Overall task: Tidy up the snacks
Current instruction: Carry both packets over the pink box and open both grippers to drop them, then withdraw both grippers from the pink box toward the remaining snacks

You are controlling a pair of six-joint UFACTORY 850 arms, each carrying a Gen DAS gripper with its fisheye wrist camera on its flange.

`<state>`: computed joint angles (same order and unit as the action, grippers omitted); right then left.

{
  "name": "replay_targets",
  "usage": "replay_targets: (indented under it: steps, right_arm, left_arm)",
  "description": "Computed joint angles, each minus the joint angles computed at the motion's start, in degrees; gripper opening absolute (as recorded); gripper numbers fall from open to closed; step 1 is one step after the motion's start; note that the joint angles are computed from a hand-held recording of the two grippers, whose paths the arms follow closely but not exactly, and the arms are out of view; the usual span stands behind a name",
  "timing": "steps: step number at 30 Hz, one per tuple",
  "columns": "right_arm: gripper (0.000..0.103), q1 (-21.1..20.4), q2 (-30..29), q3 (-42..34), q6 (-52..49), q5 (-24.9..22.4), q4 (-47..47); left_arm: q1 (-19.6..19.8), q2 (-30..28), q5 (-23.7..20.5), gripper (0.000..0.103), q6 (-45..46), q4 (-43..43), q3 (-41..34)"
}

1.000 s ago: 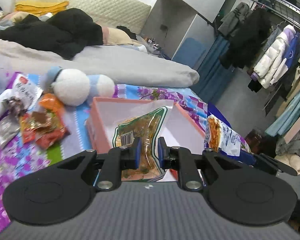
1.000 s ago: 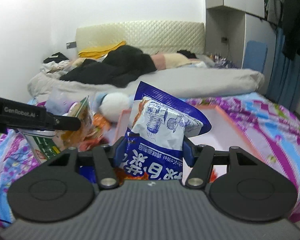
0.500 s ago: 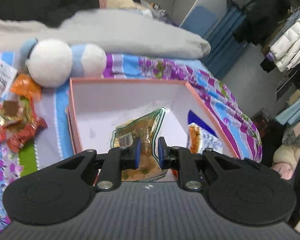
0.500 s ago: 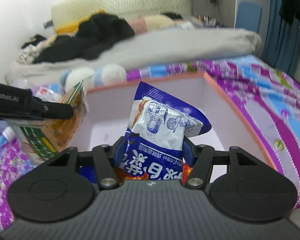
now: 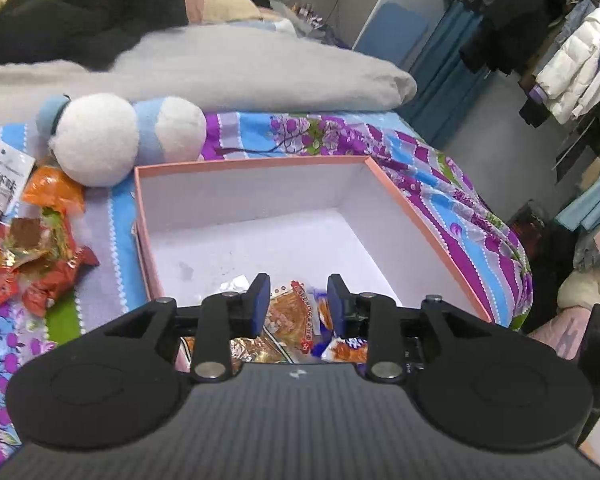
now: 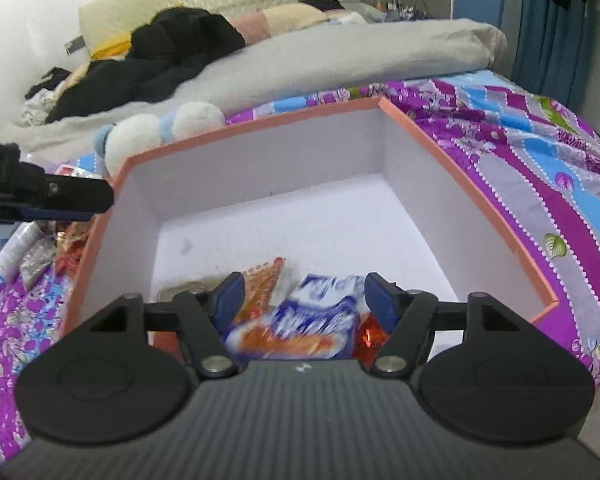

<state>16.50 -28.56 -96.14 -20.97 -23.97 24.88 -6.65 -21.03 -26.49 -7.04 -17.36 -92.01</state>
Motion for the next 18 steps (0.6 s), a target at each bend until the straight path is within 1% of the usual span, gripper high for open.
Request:
replay_targets:
  steps: [4,7,9,13,16,18]
  right_arm:
    - [0.068,-0.2,2.8,3.6,-7.4,1.7,7.1]
    - [0.068,0.1,5.8,7.1,-14.2,3.3,14.3]
    - [0.068,0.1,8.0,9.8,-20.9,4.1,21.2]
    - [0.068,0.4,12.2,14.6,-31.2,5.5,31.4]
    - [0.068,1.0,14.8,17.4,-35.9,6.7,35.8]
    - [0.068,1.3,16.7,19.7,-41.4,7.2,41.4]
  left_arm:
    - [0.7,3.7,1.5,0.036,3.3,-3.5,4.2]
    - [0.8,6.7,3.1,0.036,4.3,-3.8,7.8]
    - [0.7,9.3,4.5,0.036,4.1,-2.9,10.6]
    - [0.2,14.1,7.1,0.036,2.8,0.3,15.6]
    - [-0.3,17.5,8.8,0.036,0.4,3.6,19.0]
    - [-0.7,19.8,9.8,0.036,-2.1,6.7,21.2]
